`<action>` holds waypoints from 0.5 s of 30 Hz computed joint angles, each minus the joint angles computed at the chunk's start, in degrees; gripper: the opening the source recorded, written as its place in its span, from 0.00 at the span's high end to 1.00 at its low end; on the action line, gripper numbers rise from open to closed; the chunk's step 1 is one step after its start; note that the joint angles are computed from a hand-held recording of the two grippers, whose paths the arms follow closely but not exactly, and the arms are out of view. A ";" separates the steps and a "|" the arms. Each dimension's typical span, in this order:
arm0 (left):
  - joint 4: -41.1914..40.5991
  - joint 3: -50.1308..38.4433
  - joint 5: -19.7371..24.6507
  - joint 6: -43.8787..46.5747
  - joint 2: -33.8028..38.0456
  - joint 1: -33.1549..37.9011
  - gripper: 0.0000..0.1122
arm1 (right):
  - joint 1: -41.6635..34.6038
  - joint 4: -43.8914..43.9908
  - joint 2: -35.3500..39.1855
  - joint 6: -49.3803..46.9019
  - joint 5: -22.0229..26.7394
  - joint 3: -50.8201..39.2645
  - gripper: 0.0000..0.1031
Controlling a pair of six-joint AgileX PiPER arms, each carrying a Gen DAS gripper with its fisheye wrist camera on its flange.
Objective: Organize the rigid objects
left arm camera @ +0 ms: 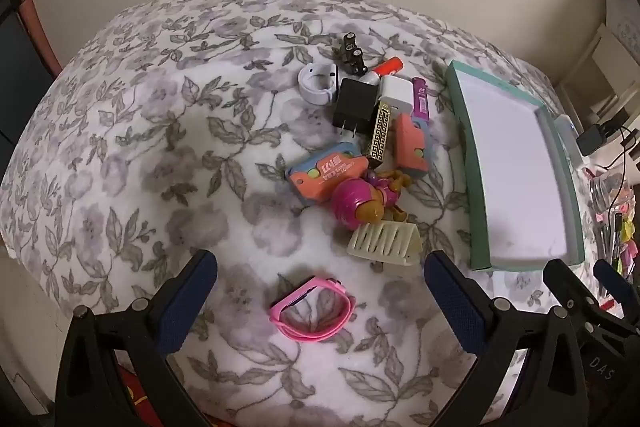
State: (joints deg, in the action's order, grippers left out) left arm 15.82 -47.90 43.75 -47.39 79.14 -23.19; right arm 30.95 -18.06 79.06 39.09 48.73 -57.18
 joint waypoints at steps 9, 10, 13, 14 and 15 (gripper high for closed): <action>1.06 1.61 -1.53 -0.65 -1.13 -0.09 0.08 | -0.08 0.40 -0.20 -0.59 -0.19 -0.26 0.00; 0.81 1.89 -1.62 -0.49 -1.31 0.10 0.08 | -0.13 0.43 -0.26 -0.67 -0.27 -0.20 0.00; 0.64 2.42 -1.35 -0.72 -1.73 0.45 0.08 | 0.09 0.22 -0.49 -0.30 -0.45 0.10 0.00; 0.05 0.51 -0.38 -0.13 -0.27 0.62 0.08 | 0.04 0.20 -0.57 -0.31 -0.50 0.18 0.00; -0.01 0.59 -0.37 -0.23 -0.33 0.77 0.08 | 0.09 0.27 -0.37 -0.43 -0.18 -0.21 0.00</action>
